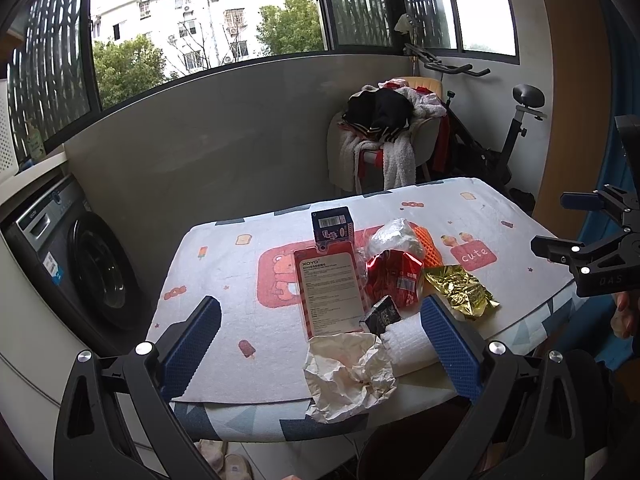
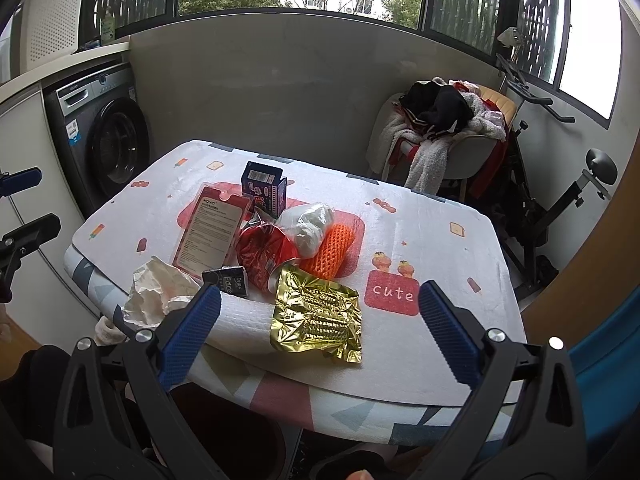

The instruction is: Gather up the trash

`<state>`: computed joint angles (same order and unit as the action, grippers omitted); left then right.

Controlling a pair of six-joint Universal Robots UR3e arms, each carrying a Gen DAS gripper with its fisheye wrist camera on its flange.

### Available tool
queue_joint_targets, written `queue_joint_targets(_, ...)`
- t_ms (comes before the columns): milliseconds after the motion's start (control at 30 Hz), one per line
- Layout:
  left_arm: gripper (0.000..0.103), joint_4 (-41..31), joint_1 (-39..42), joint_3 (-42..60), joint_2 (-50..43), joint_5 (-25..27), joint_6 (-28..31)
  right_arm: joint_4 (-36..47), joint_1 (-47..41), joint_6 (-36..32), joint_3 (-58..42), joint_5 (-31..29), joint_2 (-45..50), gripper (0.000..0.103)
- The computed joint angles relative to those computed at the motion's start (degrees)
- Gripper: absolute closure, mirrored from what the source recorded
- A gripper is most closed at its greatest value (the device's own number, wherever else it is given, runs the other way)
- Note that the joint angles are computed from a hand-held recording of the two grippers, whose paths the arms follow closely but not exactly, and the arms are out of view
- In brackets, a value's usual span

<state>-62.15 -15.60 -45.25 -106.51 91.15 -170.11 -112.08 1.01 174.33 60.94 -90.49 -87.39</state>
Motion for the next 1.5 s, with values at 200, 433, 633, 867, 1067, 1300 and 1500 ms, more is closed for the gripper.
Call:
queue_joint_targets(200,0.005,-0.2,0.0,0.2,-0.1,0.0,0.0,0.0,0.1,0.1,-0.1,-0.2,0.1,0.006)
queue_joint_targets(433,0.005,-0.2,0.0,0.2,-0.1,0.0,0.0,0.0,0.2,0.0,0.0,-0.2,0.0,0.006)
queue_joint_targets(633,0.005,-0.2,0.0,0.2,-0.1,0.1,0.0,0.1,0.1,0.0,0.1,-0.3,-0.2,0.006)
queue_joint_targets(867,0.005,0.0,-0.1,0.1,0.0,0.1,0.0,0.4,0.4,0.1,-0.6,-0.6,0.2,0.006)
queue_joint_targets(1067,0.005,0.0,-0.1,0.1,0.0,0.2,0.0,-0.9,-0.6,-0.5,2.2,0.0,-1.3,0.006)
queue_joint_targets(1300,0.005,1.3,-0.4,-2.5,1.2,0.4,-0.1,-1.5,-2.1,-1.3,4.5,0.8,-2.8,0.006)
queue_joint_targets(1500,0.005,4.9,0.4,-8.5,3.2,-0.5,-0.3,-2.7,-3.2,-0.2,7.2,2.6,-3.8,0.006)
